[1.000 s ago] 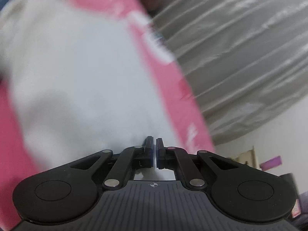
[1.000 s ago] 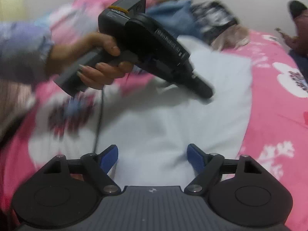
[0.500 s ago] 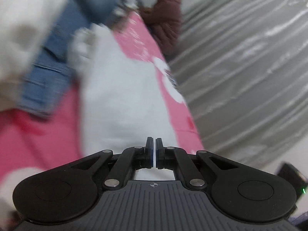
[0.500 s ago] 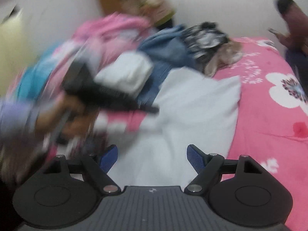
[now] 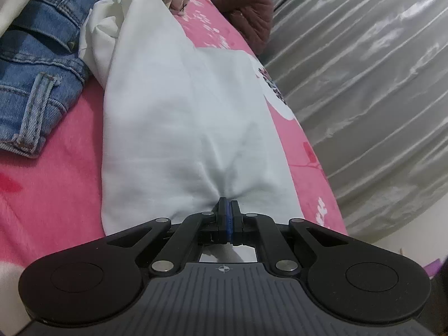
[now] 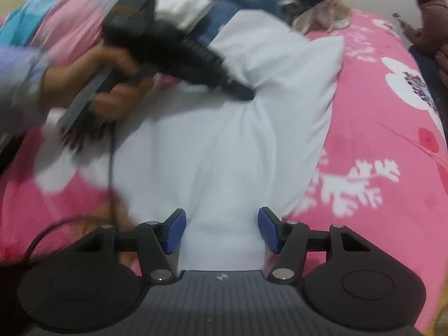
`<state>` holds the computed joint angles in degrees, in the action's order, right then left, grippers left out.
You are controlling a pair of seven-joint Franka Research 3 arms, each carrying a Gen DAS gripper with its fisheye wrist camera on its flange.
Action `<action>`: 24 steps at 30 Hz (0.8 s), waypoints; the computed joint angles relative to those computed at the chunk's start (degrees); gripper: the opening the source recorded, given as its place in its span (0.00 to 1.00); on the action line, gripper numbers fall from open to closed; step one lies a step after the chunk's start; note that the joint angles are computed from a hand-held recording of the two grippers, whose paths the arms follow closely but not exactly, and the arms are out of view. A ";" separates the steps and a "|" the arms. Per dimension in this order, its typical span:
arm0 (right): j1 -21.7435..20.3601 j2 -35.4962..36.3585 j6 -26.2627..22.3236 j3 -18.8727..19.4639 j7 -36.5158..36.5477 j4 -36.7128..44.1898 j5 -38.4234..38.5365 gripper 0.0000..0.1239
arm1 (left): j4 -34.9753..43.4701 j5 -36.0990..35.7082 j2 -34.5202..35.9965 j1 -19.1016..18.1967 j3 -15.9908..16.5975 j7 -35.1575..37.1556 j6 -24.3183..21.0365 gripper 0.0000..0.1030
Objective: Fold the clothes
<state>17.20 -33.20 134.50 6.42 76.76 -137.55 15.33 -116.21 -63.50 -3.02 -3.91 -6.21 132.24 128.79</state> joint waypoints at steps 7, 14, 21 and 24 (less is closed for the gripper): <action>-0.29 2.61 17.67 -1.10 1.17 1.02 5.00 0.47 | 1.07 1.86 0.94 -0.44 -1.05 -1.23 2.75 0.04; -4.41 11.80 22.90 4.39 6.08 1.00 -4.67 0.48 | 0.46 2.99 0.39 -0.74 -0.95 -2.80 3.07 0.04; 0.57 0.24 10.33 0.85 4.73 -3.88 -4.19 0.49 | 3.95 8.59 -0.52 -1.16 -0.40 -0.18 -0.65 0.00; 0.78 -2.51 8.28 -0.01 5.03 -3.45 -2.10 0.47 | 7.29 3.56 0.06 -1.21 0.14 6.93 -5.04 0.00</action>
<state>17.97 -35.71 142.79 6.42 81.79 -141.00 13.23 -108.92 -59.94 -2.96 -5.11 -6.07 139.16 123.75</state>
